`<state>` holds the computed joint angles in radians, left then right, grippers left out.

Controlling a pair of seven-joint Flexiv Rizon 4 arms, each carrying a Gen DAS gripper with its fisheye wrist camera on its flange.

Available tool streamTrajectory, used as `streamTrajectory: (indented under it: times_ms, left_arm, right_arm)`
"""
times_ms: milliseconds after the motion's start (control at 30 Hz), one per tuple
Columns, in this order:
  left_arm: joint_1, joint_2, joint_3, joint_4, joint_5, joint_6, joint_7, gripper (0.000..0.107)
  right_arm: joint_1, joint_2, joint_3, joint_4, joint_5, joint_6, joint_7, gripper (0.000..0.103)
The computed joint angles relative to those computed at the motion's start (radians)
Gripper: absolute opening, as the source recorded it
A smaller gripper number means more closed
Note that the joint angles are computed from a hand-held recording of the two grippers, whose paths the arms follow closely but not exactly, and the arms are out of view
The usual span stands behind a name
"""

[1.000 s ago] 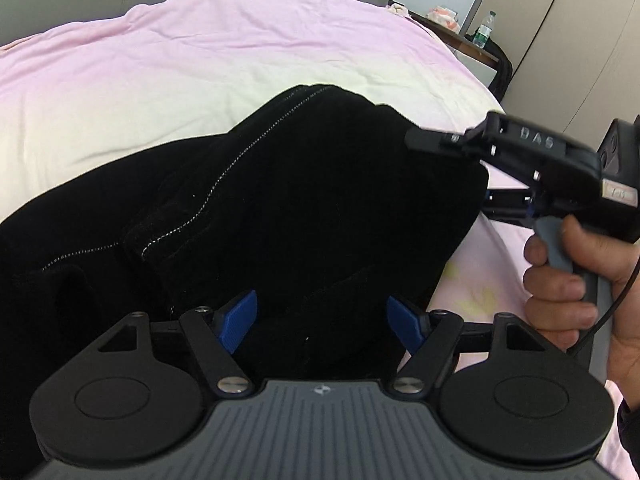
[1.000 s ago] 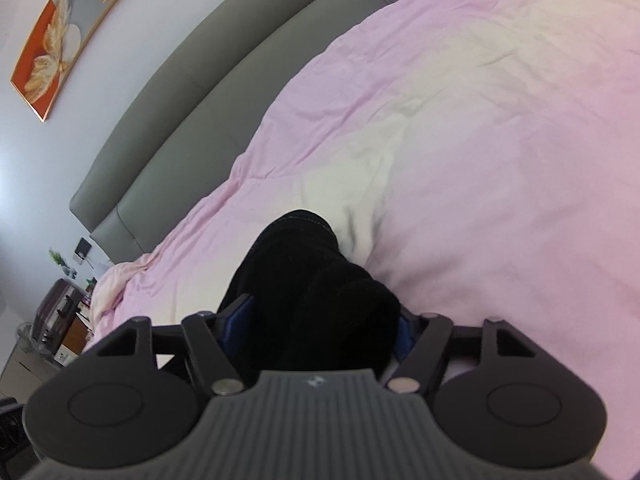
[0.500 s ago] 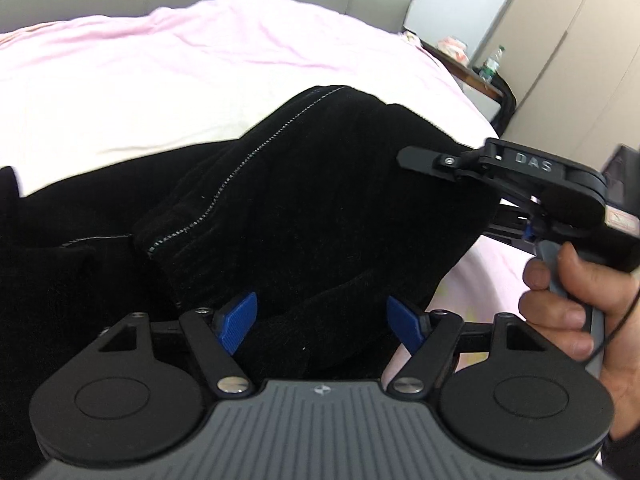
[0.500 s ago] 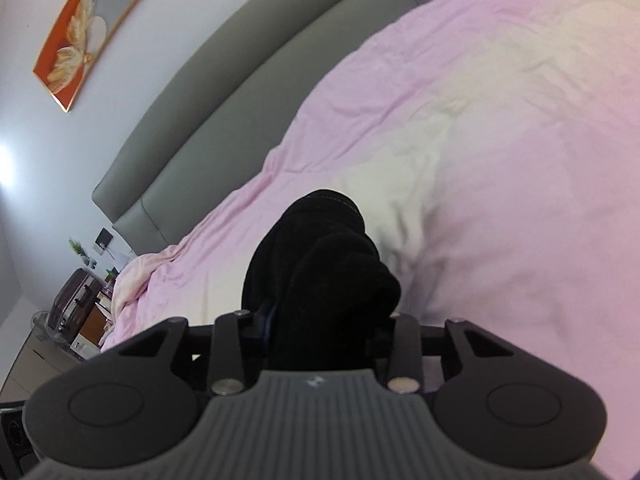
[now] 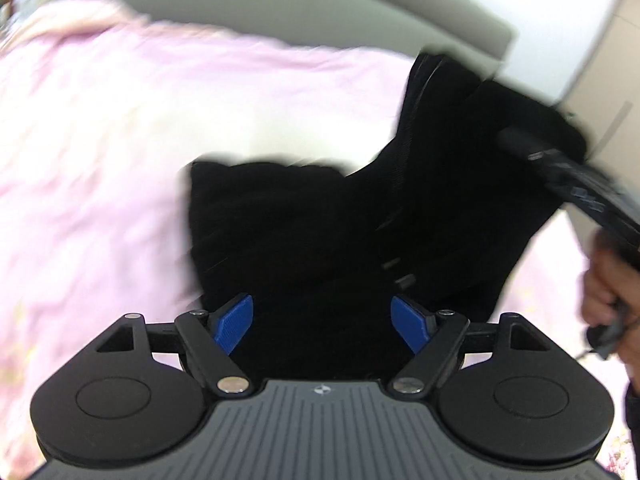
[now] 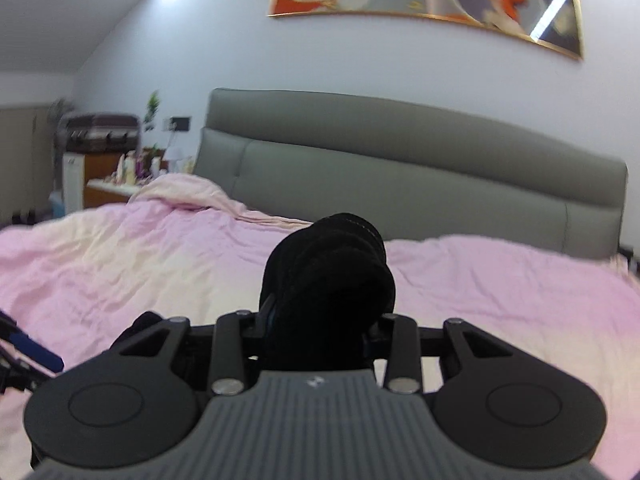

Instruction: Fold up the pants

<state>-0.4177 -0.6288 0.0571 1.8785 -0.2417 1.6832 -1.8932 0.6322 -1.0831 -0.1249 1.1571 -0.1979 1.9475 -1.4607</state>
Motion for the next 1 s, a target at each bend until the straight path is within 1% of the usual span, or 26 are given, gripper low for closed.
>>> streamTrajectory:
  times_ms: [33, 67, 100, 200, 233, 300, 400, 467, 500, 567, 600, 633, 700, 733, 800, 833, 900, 933, 967, 1000]
  left_arm:
    - [-0.01, 0.004, 0.02, 0.017, -0.003, -0.008, -0.008, 0.092]
    - [-0.009, 0.004, 0.028, 0.033, -0.003, -0.01, -0.013, 0.092]
    - [0.004, 0.007, 0.019, 0.052, -0.003, -0.01, -0.016, 0.092]
    - [0.053, 0.012, -0.02, 0.1, -0.016, 0.002, -0.038, 0.088]
    - [0.059, 0.019, -0.022, 0.115, -0.023, 0.0, -0.049, 0.088]
    - [0.062, 0.042, -0.017, 0.137, -0.026, -0.011, -0.06, 0.088]
    - [0.066, 0.091, 0.001, 0.184, -0.009, -0.013, -0.061, 0.088]
    - [0.114, 0.121, -0.034, 0.209, -0.002, 0.01, -0.053, 0.088]
    - [0.124, 0.14, -0.044, 0.234, 0.004, 0.032, -0.052, 0.088]
    - [0.084, 0.151, -0.002, 0.231, 0.003, 0.054, -0.057, 0.089]
    - [0.085, 0.159, -0.001, 0.236, 0.004, 0.074, -0.055, 0.09]
    - [0.098, 0.155, -0.014, 0.236, 0.005, 0.099, -0.054, 0.09]
    - [0.131, 0.153, -0.058, 0.232, 0.005, 0.123, -0.047, 0.09]
    - [0.137, 0.149, -0.068, 0.225, 0.003, 0.126, -0.042, 0.09]
    - [0.143, 0.143, -0.082, 0.207, -0.001, 0.12, -0.029, 0.09]
    - [0.146, 0.132, -0.087, 0.188, 0.0, 0.121, -0.019, 0.09]
    - [0.13, 0.107, -0.069, 0.132, 0.002, 0.102, 0.017, 0.09]
    - [0.131, 0.094, -0.065, 0.096, 0.006, 0.079, 0.043, 0.091]
    - [0.151, 0.076, -0.081, 0.059, 0.013, 0.055, 0.07, 0.091]
    - [0.178, 0.054, -0.105, 0.019, 0.016, 0.034, 0.094, 0.091]
  right_arm:
    - [0.056, 0.002, -0.062, 0.02, -0.002, 0.022, -0.047, 0.033]
    - [0.103, 0.002, -0.109, 0.04, -0.01, 0.042, -0.103, 0.033]
    - [0.147, 0.004, -0.143, 0.067, -0.026, 0.067, -0.169, 0.033]
    - [0.246, -0.015, -0.22, 0.13, -0.092, 0.11, -0.357, 0.033]
    - [0.267, -0.025, -0.232, 0.149, -0.123, 0.117, -0.413, 0.033]
    - [0.292, -0.037, -0.232, 0.18, -0.158, 0.099, -0.48, 0.033]
    - [0.307, -0.046, -0.207, 0.187, -0.129, 0.056, -0.507, 0.033]
    - [0.316, -0.033, -0.187, 0.191, -0.09, 0.042, -0.512, 0.028]
    - [0.328, -0.025, -0.19, 0.196, -0.067, 0.042, -0.521, 0.027]
    - [0.326, -0.006, -0.16, 0.199, -0.049, 0.039, -0.536, 0.022]
    - [0.331, -0.002, -0.154, 0.198, -0.037, 0.03, -0.545, 0.022]
    - [0.342, -0.008, -0.162, 0.191, -0.02, 0.019, -0.557, 0.022]
    - [0.359, -0.015, -0.178, 0.185, 0.001, -0.048, -0.564, 0.023]
    - [0.364, -0.025, -0.188, 0.19, 0.007, -0.052, -0.564, 0.027]
    - [0.395, -0.058, -0.235, 0.193, 0.05, -0.01, -0.564, 0.029]
    - [0.402, -0.054, -0.237, 0.205, 0.067, 0.005, -0.57, 0.031]
    - [0.414, -0.043, -0.241, 0.233, 0.1, 0.041, -0.589, 0.04]
    - [0.412, -0.028, -0.231, 0.252, 0.109, 0.05, -0.601, 0.048]
    - [0.389, 0.004, -0.189, 0.276, 0.1, 0.041, -0.602, 0.052]
    - [0.349, 0.04, -0.126, 0.295, 0.082, 0.02, -0.587, 0.055]
